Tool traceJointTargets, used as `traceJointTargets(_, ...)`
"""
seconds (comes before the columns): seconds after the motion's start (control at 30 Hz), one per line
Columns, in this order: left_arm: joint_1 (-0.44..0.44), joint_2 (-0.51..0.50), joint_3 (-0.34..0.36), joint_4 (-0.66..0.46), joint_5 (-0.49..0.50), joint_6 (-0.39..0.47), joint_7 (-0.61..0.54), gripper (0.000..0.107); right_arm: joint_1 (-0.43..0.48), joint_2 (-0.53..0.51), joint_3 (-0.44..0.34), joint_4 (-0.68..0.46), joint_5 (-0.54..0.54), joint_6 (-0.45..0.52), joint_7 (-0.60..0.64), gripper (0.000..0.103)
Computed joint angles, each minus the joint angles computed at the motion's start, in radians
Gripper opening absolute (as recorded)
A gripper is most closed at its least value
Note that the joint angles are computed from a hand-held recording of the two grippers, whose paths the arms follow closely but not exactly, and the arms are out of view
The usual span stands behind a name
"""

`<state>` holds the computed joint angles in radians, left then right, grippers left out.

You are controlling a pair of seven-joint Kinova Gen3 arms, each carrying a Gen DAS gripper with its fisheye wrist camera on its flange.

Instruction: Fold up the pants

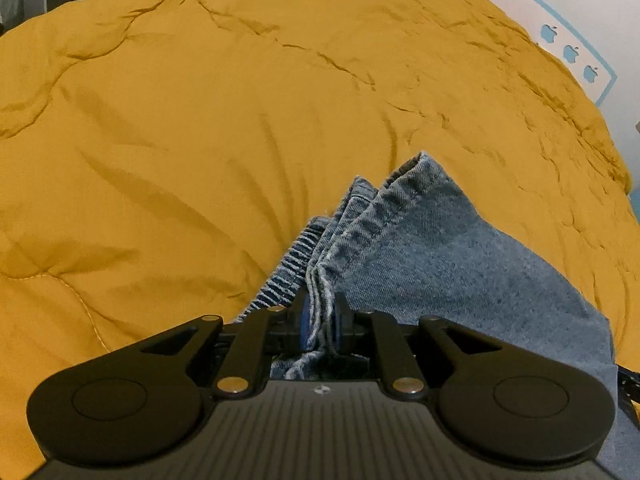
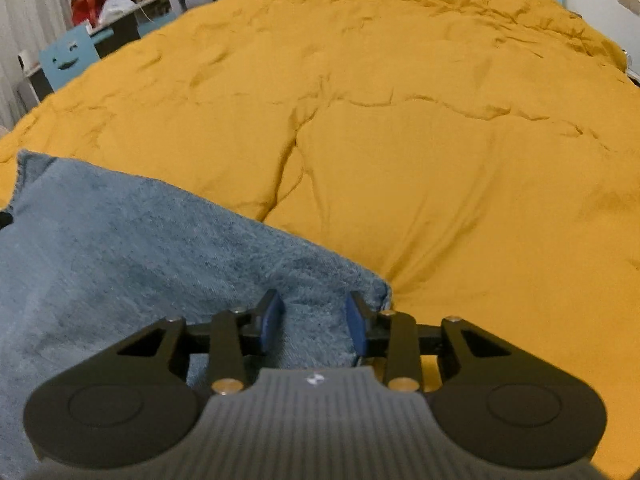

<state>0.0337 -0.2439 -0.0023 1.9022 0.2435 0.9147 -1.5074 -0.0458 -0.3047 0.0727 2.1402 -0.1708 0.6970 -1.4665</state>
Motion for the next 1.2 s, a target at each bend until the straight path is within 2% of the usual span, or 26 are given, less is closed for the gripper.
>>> traceJointTargets(0.13,-0.006,-0.019,0.055,-0.034,-0.078,0.025,0.085,0.024,0.003,0.002,0.004,-0.039,0.000,0.048,-0.010,0.031)
traceJointTargets(0.17,-0.004,-0.034,0.061,-0.038,-0.090,0.028,0.102,0.035,0.005,-0.012,0.009,-0.048,-0.006,0.067,-0.012,0.031)
traceJointTargets(0.23,0.003,-0.080,0.058,-0.048,-0.103,0.042,0.116,0.047,-0.003,-0.069,0.030,-0.067,-0.019,0.115,-0.016,0.033)
traceJointTargets(0.37,0.033,-0.176,0.025,-0.059,-0.089,0.088,0.075,0.048,-0.011,-0.204,0.021,-0.078,-0.041,0.215,-0.011,0.032)
traceJointTargets(0.53,0.046,-0.258,0.055,-0.056,-0.122,0.146,0.049,0.051,-0.011,-0.384,-0.037,-0.074,-0.030,0.354,-0.091,0.032)
traceJointTargets(0.63,0.021,-0.265,0.098,-0.021,-0.163,0.135,0.061,0.054,-0.024,-0.459,-0.042,-0.057,-0.037,0.398,-0.130,0.032)
traceJointTargets(0.73,-0.029,-0.218,0.162,-0.006,-0.239,0.153,0.130,0.047,-0.032,-0.482,-0.076,-0.030,-0.033,0.442,-0.163,0.033)
traceJointTargets(0.77,-0.037,-0.205,0.160,0.002,-0.247,0.155,0.134,0.047,-0.031,-0.479,-0.088,-0.025,-0.027,0.455,-0.175,0.033)
traceJointTargets(0.83,-0.019,-0.190,0.106,0.026,-0.213,0.145,0.138,0.048,-0.033,-0.480,-0.105,-0.006,-0.030,0.487,-0.200,0.032)
traceJointTargets(0.87,-0.015,-0.184,0.092,0.030,-0.204,0.144,0.142,0.052,-0.035,-0.479,-0.113,0.008,-0.028,0.491,-0.208,0.032)
traceJointTargets(0.93,-0.017,-0.179,0.088,0.027,-0.207,0.148,0.154,0.053,-0.044,-0.474,-0.109,0.043,-0.028,0.466,-0.215,0.032)
traceJointTargets(1.03,-0.016,-0.183,0.070,-0.005,-0.193,0.182,0.168,0.054,-0.049,-0.457,-0.103,0.036,-0.021,0.463,-0.226,0.032)
traceJointTargets(1.1,-0.018,-0.217,0.036,-0.006,-0.163,0.183,0.178,0.062,-0.056,-0.463,-0.091,0.013,-0.017,0.486,-0.227,0.033)
traceJointTargets(1.13,-0.021,-0.246,0.022,0.004,-0.144,0.176,0.188,0.072,-0.061,-0.480,-0.069,0.006,-0.019,0.495,-0.226,0.035)
traceJointTargets(1.17,-0.021,-0.272,-0.002,0.014,-0.118,0.168,0.195,0.080,-0.063,-0.495,-0.042,0.001,-0.022,0.501,-0.225,0.042)
traceJointTargets(1.2,-0.024,-0.293,-0.021,0.025,-0.091,0.166,0.210,0.081,-0.062,-0.510,-0.025,-0.004,-0.030,0.504,-0.228,0.047)
